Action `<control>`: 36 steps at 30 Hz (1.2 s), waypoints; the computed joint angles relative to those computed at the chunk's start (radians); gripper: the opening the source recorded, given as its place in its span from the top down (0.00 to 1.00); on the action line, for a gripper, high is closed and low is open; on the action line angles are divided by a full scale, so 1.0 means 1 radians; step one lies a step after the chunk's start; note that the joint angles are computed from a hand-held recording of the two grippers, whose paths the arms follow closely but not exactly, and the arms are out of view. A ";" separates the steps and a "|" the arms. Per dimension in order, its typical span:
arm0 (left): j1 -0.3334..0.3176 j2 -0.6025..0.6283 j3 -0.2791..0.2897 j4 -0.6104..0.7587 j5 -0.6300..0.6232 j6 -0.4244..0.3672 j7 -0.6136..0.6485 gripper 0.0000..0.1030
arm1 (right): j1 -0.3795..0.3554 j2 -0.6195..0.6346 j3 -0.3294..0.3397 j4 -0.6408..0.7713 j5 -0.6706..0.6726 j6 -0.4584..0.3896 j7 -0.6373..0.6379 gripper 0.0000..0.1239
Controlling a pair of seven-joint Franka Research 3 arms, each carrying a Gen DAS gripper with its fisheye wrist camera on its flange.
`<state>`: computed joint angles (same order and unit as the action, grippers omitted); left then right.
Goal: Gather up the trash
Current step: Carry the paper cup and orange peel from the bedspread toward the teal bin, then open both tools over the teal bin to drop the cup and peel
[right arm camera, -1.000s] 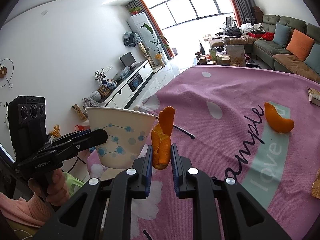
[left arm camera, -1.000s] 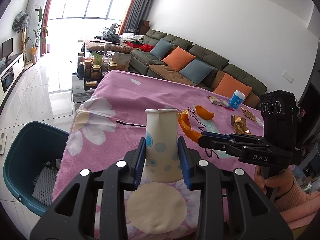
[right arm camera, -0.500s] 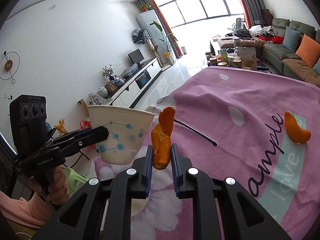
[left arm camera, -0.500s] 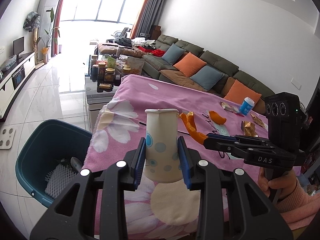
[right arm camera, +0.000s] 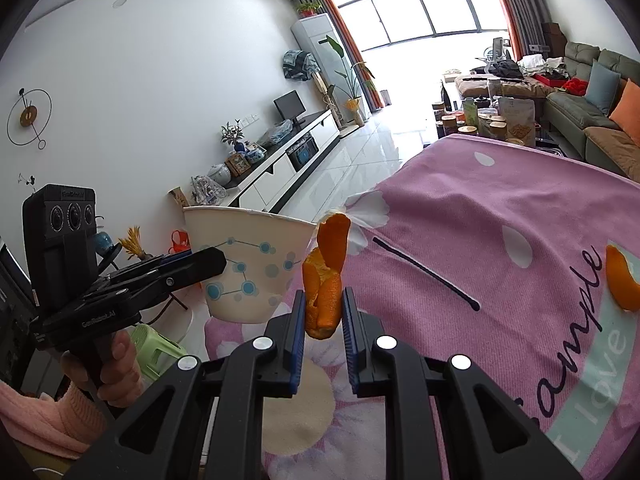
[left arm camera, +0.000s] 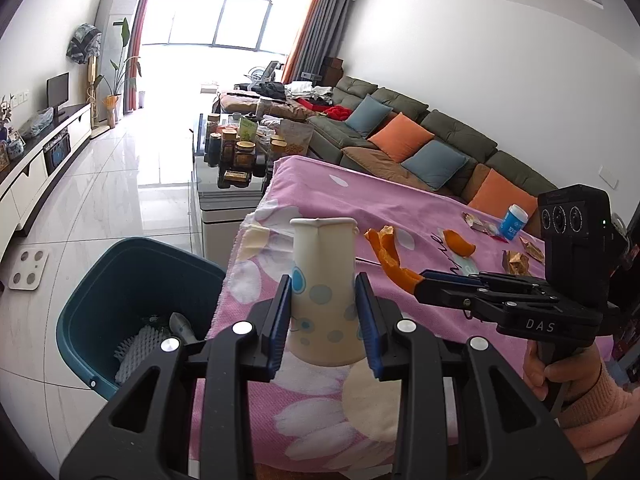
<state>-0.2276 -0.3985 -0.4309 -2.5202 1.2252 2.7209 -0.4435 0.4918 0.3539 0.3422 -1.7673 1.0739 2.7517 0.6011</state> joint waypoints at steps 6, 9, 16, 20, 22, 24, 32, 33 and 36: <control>-0.004 -0.037 0.000 -0.028 -0.034 -0.026 0.009 0.69 | 0.017 0.028 0.000 0.039 -0.045 -0.013 0.024 0.87; -0.003 -0.056 -0.001 -0.043 -0.052 -0.033 0.014 0.69 | 0.020 0.038 0.006 0.051 -0.060 -0.018 0.029 0.87; 0.005 -0.090 -0.010 -0.069 -0.094 -0.052 0.033 0.69 | 0.035 0.075 0.012 0.099 -0.116 -0.033 0.065 0.87; 0.009 -0.115 -0.011 -0.090 -0.121 -0.063 0.043 0.69 | 0.043 0.097 0.017 0.128 -0.147 -0.040 0.085 0.87; 0.011 -0.129 -0.014 -0.102 -0.135 -0.070 0.047 0.69 | 0.044 0.106 0.021 0.140 -0.159 -0.048 0.093 0.87; 0.014 -0.137 -0.018 -0.108 -0.147 -0.078 0.048 0.69 | 0.047 0.120 0.022 0.158 -0.174 -0.057 0.104 0.87; 0.019 -0.181 -0.019 -0.147 -0.199 -0.104 0.068 0.69 | 0.063 0.171 0.022 0.224 -0.238 -0.085 0.143 0.87; 0.020 -0.186 -0.020 -0.152 -0.206 -0.109 0.071 0.69 | 0.066 0.178 0.022 0.233 -0.248 -0.087 0.149 0.87; 0.029 -0.188 -0.025 -0.153 -0.218 -0.124 0.074 0.69 | 0.070 0.191 0.023 0.251 -0.270 -0.093 0.159 0.87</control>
